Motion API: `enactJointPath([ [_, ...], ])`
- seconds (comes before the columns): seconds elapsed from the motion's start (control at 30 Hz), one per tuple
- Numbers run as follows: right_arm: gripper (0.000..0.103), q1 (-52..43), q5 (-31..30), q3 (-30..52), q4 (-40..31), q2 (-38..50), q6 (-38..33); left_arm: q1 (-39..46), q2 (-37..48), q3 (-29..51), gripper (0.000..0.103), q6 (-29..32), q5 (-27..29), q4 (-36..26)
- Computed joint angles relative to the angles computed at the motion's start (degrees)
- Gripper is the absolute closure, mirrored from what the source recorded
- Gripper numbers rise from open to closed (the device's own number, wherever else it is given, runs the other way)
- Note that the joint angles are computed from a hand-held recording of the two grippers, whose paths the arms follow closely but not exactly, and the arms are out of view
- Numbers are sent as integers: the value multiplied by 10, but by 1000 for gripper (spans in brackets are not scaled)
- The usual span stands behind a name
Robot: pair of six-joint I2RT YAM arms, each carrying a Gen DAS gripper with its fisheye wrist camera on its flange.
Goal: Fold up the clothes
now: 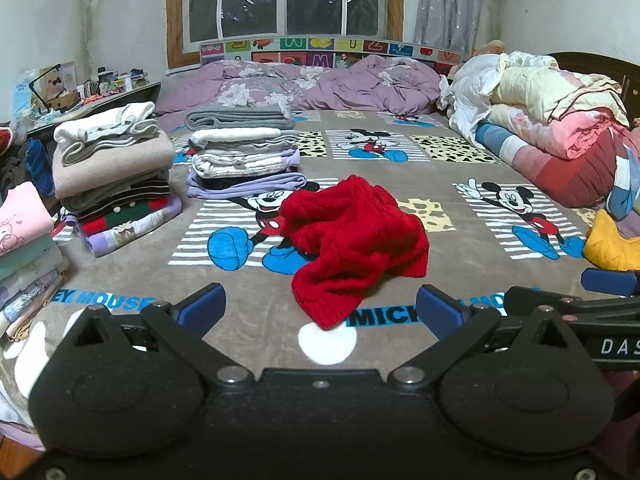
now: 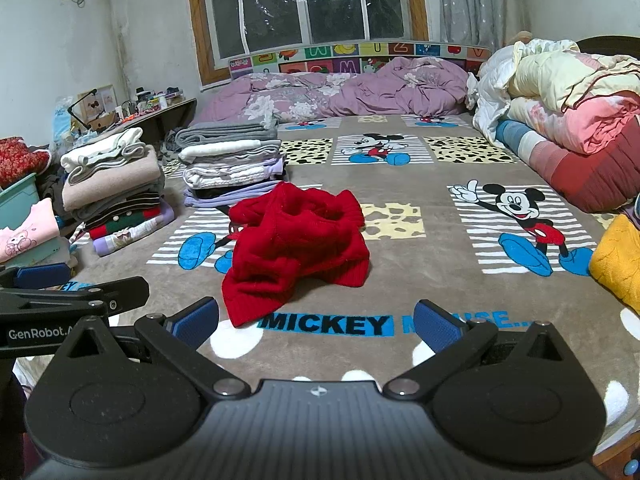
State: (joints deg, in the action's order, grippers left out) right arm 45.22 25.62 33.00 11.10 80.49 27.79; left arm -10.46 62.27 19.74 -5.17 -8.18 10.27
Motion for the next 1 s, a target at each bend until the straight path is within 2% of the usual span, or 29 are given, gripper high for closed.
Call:
enactJointPath([
  [0.8, 0, 2, 2, 5, 0, 7, 0, 12, 23, 2, 0, 1, 18, 20],
  [1.0, 0, -21, -36, -9, 38, 13, -9, 27, 72, 13, 0, -8, 52, 51],
])
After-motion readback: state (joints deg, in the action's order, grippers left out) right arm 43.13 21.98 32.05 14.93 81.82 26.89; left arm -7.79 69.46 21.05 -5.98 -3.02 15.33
